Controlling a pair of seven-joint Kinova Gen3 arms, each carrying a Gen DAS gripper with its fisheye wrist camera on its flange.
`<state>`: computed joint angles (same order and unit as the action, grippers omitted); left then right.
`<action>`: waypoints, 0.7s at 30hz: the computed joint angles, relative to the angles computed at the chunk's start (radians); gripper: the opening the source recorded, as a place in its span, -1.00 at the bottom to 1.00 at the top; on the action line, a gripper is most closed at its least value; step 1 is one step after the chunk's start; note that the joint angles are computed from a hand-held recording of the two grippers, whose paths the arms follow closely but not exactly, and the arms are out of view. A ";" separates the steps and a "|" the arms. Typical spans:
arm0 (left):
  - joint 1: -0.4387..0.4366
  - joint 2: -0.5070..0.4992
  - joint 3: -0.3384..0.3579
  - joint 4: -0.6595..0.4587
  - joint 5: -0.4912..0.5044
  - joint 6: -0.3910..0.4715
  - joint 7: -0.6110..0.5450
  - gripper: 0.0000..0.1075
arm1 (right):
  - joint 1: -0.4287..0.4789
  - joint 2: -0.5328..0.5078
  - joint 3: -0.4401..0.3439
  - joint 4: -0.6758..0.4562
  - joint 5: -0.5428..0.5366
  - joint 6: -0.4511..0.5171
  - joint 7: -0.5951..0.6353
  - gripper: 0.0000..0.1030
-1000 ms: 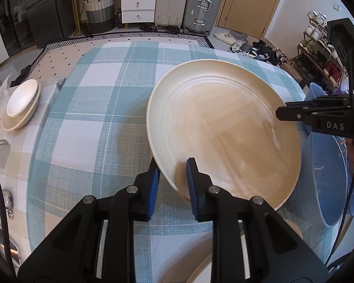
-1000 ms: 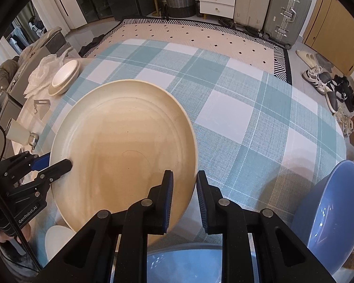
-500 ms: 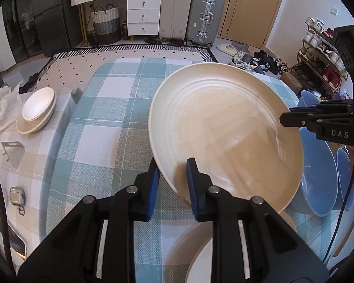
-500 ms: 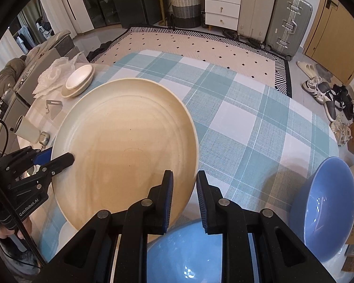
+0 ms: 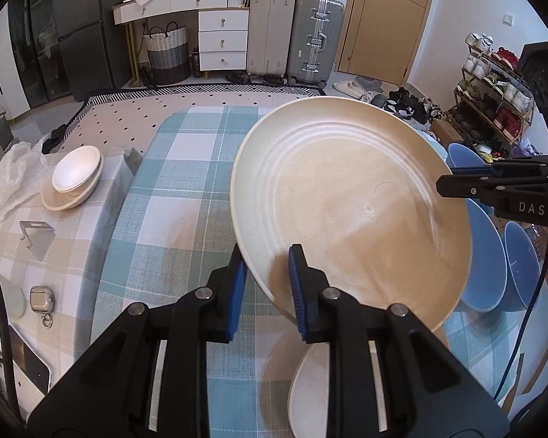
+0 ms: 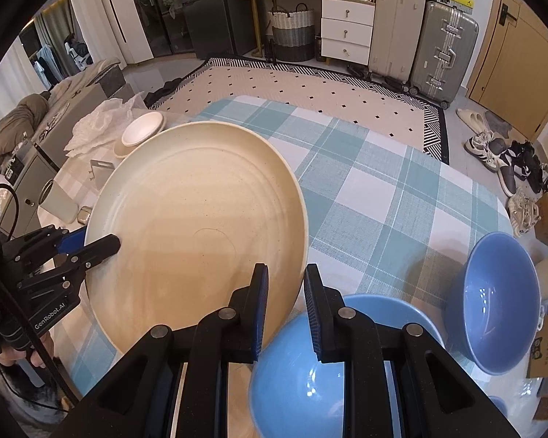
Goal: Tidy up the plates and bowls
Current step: 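Carry the cream plate with the left tool while the right tool carries its plate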
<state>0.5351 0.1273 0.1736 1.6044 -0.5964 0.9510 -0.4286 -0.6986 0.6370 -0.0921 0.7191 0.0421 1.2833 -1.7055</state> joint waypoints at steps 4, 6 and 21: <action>0.025 -0.013 0.013 -0.001 -0.024 0.035 0.025 -0.63 | -0.007 -0.048 -0.005 0.072 0.003 -0.039 -0.014 -0.60; 0.035 -0.023 0.023 0.003 -0.034 0.050 0.041 -0.63 | -0.008 -0.072 -0.011 0.108 0.004 -0.057 -0.018 -0.60; 0.065 -0.068 0.081 0.037 -0.066 0.099 0.105 -0.63 | -0.014 -0.212 -0.047 0.326 0.029 -0.184 -0.074 -0.60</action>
